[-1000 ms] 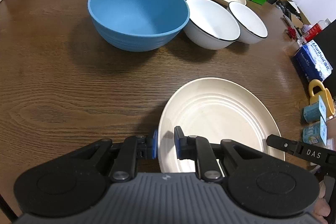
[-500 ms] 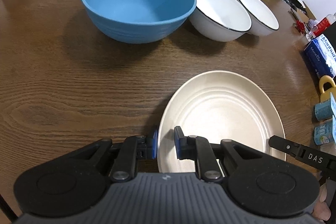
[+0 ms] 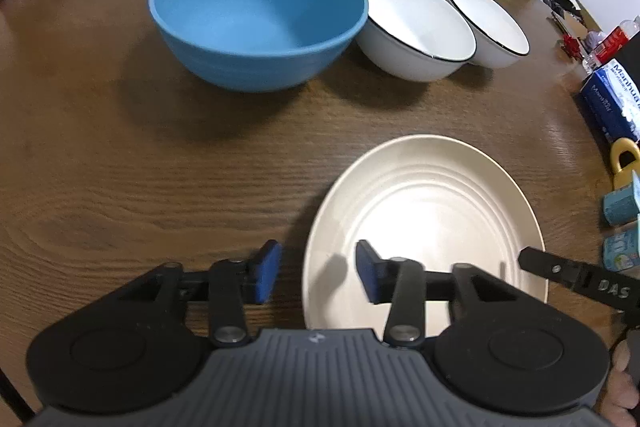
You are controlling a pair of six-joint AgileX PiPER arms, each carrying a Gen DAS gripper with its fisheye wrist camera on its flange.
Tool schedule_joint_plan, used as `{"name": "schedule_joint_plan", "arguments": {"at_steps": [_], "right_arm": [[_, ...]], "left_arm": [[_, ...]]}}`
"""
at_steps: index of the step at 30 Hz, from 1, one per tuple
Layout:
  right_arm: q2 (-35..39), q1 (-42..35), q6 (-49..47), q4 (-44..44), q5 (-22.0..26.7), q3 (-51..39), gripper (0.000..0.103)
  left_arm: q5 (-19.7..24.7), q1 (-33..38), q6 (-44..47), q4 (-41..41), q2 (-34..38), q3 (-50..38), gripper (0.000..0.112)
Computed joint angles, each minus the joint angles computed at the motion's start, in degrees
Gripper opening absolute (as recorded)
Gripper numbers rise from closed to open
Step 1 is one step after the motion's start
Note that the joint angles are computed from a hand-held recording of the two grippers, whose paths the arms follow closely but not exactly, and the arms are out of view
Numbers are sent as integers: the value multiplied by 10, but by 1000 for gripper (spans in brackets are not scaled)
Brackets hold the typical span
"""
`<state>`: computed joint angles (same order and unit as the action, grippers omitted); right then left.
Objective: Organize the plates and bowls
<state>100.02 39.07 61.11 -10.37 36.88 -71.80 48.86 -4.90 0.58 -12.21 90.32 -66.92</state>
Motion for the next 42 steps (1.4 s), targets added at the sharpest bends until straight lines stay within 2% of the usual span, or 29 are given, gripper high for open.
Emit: {"name": "schedule_joint_plan", "arguments": {"at_steps": [1, 3, 6, 12, 21, 31, 42], "right_arm": [[-4, 1, 3, -6, 0, 3, 24], [-10, 5, 18, -25, 4, 3, 43], [-21, 15, 41, -59, 10, 5, 59], [-42, 43, 73, -113, 37, 1, 75], [-76, 99, 122, -173, 101, -10, 82], [-103, 151, 151, -220, 153, -24, 83], [-123, 187, 230, -292, 180, -26, 83]], "left_arm": [[0, 1, 0, 1, -3, -1, 47], [-2, 3, 2, 0, -11, 0, 56], [-10, 6, 8, 0, -31, 6, 67], [-26, 9, 21, -4, -80, 29, 78], [-18, 17, 35, -16, -144, 51, 81], [7, 50, 54, -33, -214, 63, 83], [21, 58, 47, -28, -251, 48, 87]]}}
